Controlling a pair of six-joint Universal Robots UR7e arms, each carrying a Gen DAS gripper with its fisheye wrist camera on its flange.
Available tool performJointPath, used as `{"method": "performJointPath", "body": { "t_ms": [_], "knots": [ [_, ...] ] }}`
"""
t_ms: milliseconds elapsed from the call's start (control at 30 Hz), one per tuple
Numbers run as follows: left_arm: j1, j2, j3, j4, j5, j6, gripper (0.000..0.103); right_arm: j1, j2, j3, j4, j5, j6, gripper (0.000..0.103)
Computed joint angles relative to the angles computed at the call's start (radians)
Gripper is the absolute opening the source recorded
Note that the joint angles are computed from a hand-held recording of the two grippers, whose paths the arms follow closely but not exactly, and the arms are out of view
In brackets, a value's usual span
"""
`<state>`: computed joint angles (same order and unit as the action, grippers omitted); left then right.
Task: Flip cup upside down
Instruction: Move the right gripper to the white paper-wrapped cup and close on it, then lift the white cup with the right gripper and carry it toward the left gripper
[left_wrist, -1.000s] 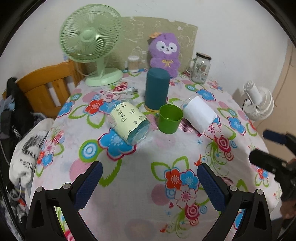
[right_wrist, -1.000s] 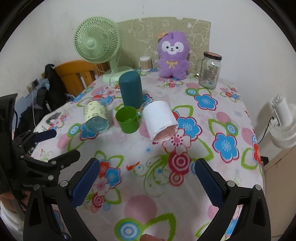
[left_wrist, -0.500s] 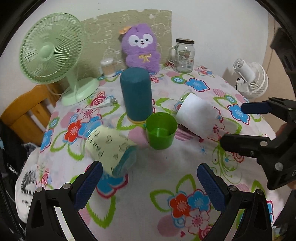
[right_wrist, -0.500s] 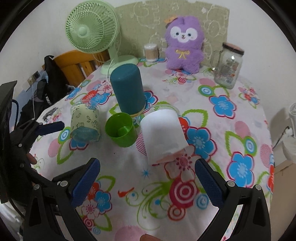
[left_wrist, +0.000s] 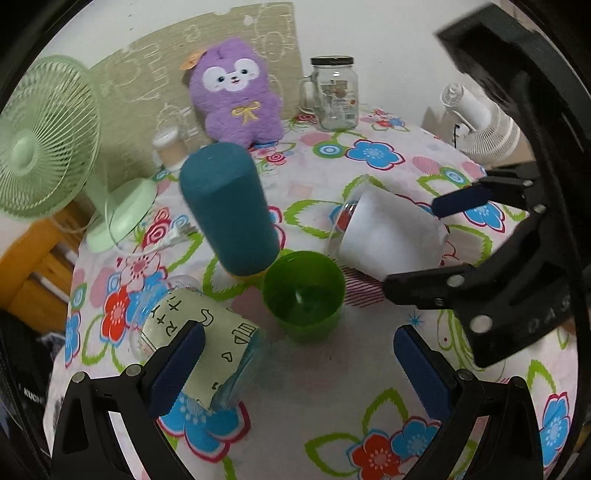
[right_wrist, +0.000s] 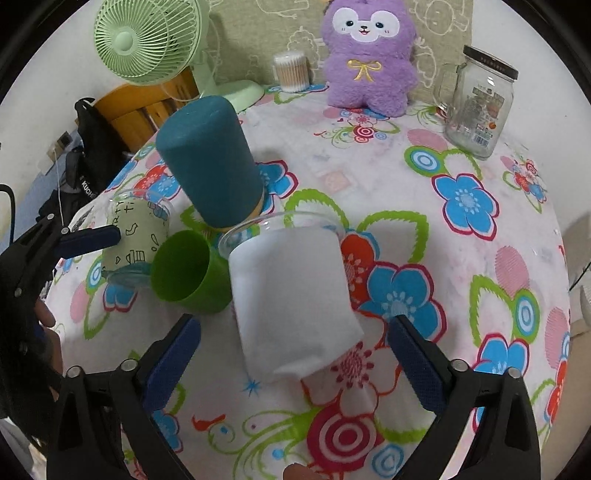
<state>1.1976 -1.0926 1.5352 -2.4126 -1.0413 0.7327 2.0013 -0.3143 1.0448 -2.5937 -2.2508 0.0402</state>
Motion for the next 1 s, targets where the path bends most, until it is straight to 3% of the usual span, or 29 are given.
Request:
{"method": "performJointPath", "body": {
  "t_ms": [133,667,1000],
  "knots": [
    [-0.002,0.013,-0.007,-0.007,0.004,0.012,0.103,-0.013,0.013,-0.034,0.042,0.027,-0.015,0.074],
    [0.001,0.001,-0.029,0.035,-0.023,-0.044,0.103,0.026,-0.031,0.056,-0.089,0.011,-0.062,0.070],
    [-0.021,-0.103,0.072,0.031,-0.036,-0.032,0.103,0.088,-0.085,0.184,-0.151,0.002,-0.052,0.070]
  ]
}}
